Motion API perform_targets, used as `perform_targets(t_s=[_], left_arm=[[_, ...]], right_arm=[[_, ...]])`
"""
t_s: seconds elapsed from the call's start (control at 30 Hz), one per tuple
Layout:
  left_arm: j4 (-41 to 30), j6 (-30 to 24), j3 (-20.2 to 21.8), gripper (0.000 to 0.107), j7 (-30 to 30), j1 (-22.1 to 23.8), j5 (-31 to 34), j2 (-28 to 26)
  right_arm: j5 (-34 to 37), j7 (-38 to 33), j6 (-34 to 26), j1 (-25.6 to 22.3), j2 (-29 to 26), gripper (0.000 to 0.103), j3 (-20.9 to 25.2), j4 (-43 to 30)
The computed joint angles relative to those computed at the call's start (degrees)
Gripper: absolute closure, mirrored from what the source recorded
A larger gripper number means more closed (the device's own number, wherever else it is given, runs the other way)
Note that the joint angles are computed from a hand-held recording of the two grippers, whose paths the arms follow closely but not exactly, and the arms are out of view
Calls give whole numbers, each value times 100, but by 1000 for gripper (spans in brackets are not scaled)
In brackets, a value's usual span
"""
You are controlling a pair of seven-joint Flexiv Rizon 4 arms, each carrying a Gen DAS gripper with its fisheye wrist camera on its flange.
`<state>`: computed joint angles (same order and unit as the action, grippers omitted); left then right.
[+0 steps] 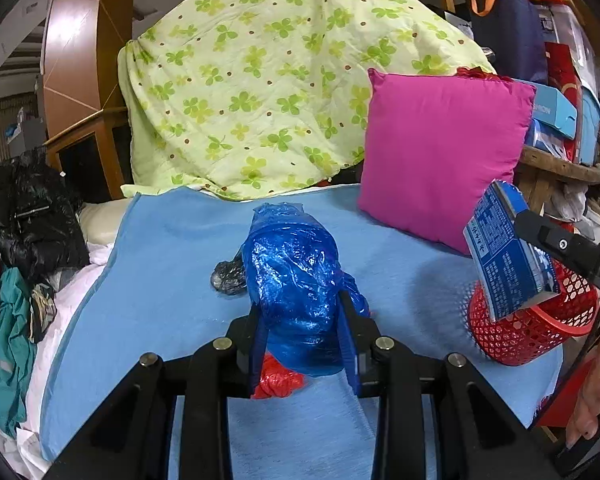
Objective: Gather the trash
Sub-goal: 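Lift the toothpaste box and blue bag and carry both toward the red wastebasket, then open both tools over the red wastebasket to drop the box and bag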
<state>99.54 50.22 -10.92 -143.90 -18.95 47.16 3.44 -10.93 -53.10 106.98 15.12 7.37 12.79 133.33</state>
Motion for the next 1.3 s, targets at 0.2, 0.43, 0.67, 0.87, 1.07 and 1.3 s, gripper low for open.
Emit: perform_targets(t_s=[0.2, 0.43, 0.67, 0.87, 1.07, 1.3], left_arm=[[-245, -108, -47, 73, 84, -97, 35, -188], [-561, -218, -4, 73, 215, -313, 95, -403], [-912, -308, 75, 73, 386, -567, 95, -689], [-1280, -338, 186, 73, 588, -819, 41, -1003], [-1729, -233, 330, 73, 870, -1066, -111, -1368], [-2269, 194, 467, 73, 1534, -1295, -760, -1932]], right_arm=[[16, 69, 163, 152, 156, 53, -286, 157], [-92, 208, 329, 287, 284, 53, -635, 303], [-160, 292, 452, 146, 410, 53, -726, 447], [-129, 387, 580, 12, 512, 53, -853, 563], [-212, 674, 685, 69, 597, 53, -1322, 737], [-234, 1080, 612, -18, 668, 53, -1780, 880]])
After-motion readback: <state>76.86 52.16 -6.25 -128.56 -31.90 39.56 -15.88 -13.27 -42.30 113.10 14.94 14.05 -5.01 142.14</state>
